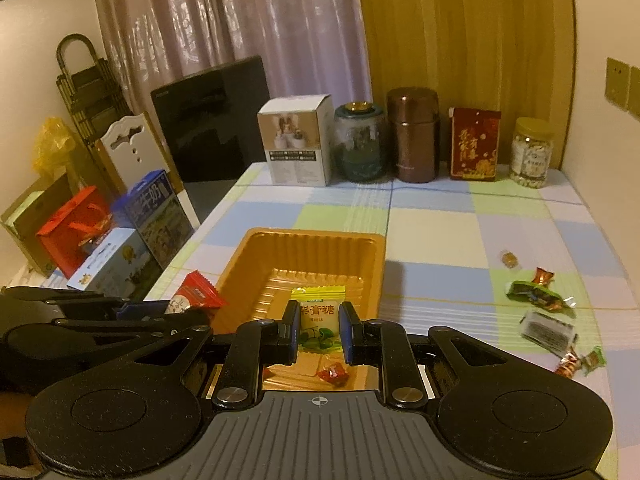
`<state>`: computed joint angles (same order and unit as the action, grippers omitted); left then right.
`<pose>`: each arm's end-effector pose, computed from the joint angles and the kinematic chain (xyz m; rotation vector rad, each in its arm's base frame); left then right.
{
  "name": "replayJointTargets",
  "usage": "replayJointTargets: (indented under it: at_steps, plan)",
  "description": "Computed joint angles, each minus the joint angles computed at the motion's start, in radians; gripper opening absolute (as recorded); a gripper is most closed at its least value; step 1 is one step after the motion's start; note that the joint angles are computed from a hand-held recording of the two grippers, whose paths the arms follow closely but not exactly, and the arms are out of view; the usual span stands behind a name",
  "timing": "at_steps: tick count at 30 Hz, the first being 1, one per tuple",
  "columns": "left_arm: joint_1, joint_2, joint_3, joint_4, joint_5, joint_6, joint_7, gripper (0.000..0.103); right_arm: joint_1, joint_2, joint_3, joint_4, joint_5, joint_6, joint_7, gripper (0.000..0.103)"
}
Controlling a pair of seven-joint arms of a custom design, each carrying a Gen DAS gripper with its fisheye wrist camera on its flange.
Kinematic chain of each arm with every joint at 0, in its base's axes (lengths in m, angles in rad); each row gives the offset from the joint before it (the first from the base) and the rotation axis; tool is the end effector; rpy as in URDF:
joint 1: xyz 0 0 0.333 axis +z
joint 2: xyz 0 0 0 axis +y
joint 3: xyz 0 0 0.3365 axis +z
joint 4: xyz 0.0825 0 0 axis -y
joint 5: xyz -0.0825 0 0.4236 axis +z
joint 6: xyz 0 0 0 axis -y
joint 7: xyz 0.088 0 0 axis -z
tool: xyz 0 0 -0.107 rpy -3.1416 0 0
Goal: Organize snacks
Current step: 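Carry the red-gold and yellow candies over the orange tray with both tools, then open the left tool over the tray while the right tool drops the yellow candy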
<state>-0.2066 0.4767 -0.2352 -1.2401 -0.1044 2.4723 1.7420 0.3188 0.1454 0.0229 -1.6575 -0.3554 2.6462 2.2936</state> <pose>0.7373 -0.2939 0.6039 -1.3639 2.2691 -1.0071 0.6565 0.2421 0.6299 -1.5289 1.7677 -0.6081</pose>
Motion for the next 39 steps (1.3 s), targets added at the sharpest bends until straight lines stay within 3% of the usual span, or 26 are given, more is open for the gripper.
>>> replayJointTargets:
  at_steps: [15,28,29,31,39]
  plan:
    - [-0.033,0.209,0.025,0.279,0.051,-0.142,-0.044,0.023,-0.023,0.156,-0.003,0.126,0.22,-0.022,-0.131,0.021]
    - [-0.047,0.278,0.031,0.369,0.066,-0.19,-0.05,0.023,-0.017,0.196,-0.012,0.156,0.26,-0.032,-0.142,0.021]
    - [-0.05,0.28,0.032,0.373,0.069,-0.19,-0.048,0.024,-0.016,0.197,-0.012,0.156,0.26,-0.033,-0.142,0.021]
    - [-0.059,0.276,0.044,0.365,0.086,-0.177,-0.059,0.035,-0.016,0.197,-0.013,0.157,0.261,-0.034,-0.143,0.021]
    - [-0.049,0.262,0.043,0.35,0.091,-0.159,-0.065,0.035,-0.014,0.195,-0.014,0.154,0.257,-0.031,-0.138,0.021]
